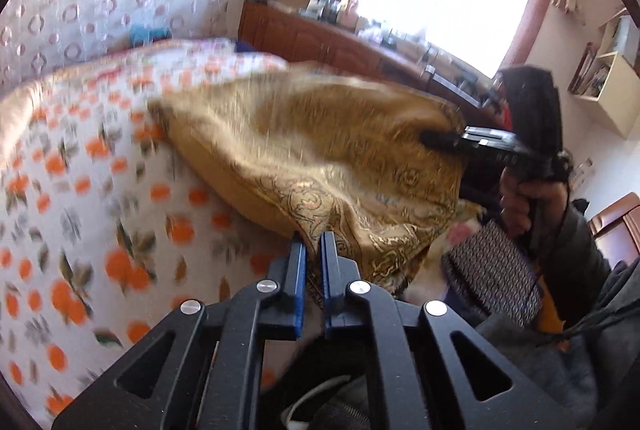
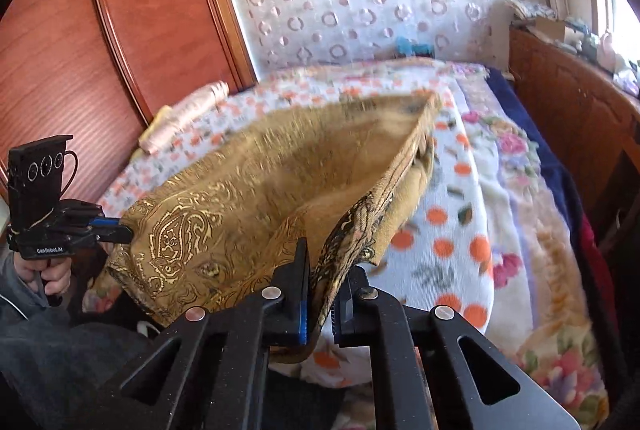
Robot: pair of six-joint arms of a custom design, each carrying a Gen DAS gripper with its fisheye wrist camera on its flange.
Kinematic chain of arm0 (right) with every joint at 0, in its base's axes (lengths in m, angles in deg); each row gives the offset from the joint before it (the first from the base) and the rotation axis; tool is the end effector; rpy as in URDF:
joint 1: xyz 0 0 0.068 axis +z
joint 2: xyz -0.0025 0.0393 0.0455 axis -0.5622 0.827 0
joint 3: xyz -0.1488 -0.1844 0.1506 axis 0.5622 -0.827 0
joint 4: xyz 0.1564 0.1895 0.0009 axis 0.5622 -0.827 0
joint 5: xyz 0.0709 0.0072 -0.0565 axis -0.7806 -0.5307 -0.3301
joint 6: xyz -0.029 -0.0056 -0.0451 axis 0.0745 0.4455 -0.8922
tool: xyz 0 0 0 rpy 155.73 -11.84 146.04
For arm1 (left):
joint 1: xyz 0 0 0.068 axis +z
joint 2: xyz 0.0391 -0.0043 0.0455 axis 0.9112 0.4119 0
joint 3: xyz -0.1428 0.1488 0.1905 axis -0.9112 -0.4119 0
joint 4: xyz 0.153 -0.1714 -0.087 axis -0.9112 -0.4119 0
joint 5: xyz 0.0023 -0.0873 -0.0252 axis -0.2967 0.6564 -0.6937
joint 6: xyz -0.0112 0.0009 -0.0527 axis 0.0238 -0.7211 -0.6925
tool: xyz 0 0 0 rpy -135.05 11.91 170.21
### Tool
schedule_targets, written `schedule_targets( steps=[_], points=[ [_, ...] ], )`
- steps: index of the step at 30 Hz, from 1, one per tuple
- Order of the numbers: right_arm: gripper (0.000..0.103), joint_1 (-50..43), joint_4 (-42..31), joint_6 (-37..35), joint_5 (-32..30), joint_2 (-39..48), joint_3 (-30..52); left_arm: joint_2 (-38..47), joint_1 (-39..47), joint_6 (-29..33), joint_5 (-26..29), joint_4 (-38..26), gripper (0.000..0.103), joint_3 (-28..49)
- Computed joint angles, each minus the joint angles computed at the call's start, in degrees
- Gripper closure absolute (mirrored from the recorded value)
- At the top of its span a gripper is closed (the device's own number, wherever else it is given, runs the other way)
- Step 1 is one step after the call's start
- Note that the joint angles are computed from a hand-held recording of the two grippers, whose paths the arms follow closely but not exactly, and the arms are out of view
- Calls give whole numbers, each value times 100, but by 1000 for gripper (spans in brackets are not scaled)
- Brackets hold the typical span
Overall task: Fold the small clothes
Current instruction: 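Lift the shirt with both grippers and fold it over onto itself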
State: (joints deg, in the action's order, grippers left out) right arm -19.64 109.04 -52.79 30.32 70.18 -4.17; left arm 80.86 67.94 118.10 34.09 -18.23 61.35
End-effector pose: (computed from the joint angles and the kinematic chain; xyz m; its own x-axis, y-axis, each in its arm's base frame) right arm 0.2315 0.0530 0.0869 -0.5647 0.2196 -0.7955 0.1184 0.9755 0.1853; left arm 0.3660 -0.0129 0.0843 -0.4367 0.5428 -0.7174 0.8941 0.3500 -0.2795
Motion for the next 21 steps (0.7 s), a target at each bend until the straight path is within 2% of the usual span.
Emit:
schedule_targets(
  steps=[6, 15, 19, 21],
  points=[
    [95, -186, -139, -232, -50, -625, -7, -298, -112, -394, 353, -92, 95, 410],
    [95, -312, 209, -122, -165, -372, -24, -94, -223, -971, 419, 40, 95, 913],
    [95, -453, -32, 28, -307, -313, 152, 234, -272, -1207, 374, -51, 95, 1305],
    [95, -446, -423, 71, -302, -446, 342, 295, -314, -1327, 340, -28, 95, 1416]
  ],
)
